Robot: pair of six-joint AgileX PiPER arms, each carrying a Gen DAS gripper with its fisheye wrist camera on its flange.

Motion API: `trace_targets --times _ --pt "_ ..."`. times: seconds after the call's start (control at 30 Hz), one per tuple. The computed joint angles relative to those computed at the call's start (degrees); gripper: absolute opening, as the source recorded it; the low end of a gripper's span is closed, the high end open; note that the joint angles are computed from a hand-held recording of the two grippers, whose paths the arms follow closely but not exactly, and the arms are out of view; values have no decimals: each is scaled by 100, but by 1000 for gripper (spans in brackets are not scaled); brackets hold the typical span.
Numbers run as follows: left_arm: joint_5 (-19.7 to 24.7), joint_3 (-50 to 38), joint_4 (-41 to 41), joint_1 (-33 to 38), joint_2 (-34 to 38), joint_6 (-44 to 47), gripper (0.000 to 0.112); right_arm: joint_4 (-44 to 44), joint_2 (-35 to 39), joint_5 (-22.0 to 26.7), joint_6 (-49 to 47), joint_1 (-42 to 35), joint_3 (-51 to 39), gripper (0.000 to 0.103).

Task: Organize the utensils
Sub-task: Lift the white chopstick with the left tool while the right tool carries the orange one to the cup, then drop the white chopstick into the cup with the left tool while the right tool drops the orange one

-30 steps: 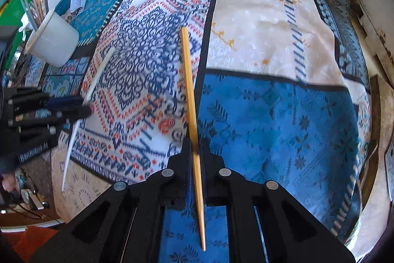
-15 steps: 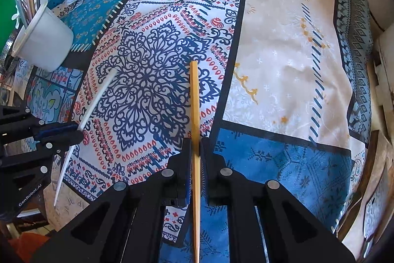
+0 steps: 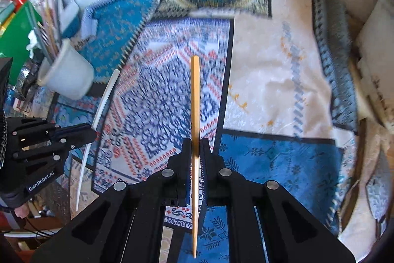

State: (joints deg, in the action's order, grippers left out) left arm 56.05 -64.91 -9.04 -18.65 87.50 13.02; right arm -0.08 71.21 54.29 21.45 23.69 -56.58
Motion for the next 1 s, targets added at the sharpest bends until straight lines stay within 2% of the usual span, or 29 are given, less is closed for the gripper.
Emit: trace_targets --times 0.1,0.27,0.5,1.0 --pt "-55 13 132 -54 -363 -143 4 -495 -127 -33 479 337 -79 6" --pt "-175 -6 159 6 -813 -264 4 -1033 -457 246 953 741 -379 6" --pt "-355 -227 -76 485 -1146 -144 4 -1772 -494 515 1598 1426 -1064 6" --pt "-422 -1714 -1130 2230 -853 591 4 -2485 612 702 1701 2234 -3412 6"
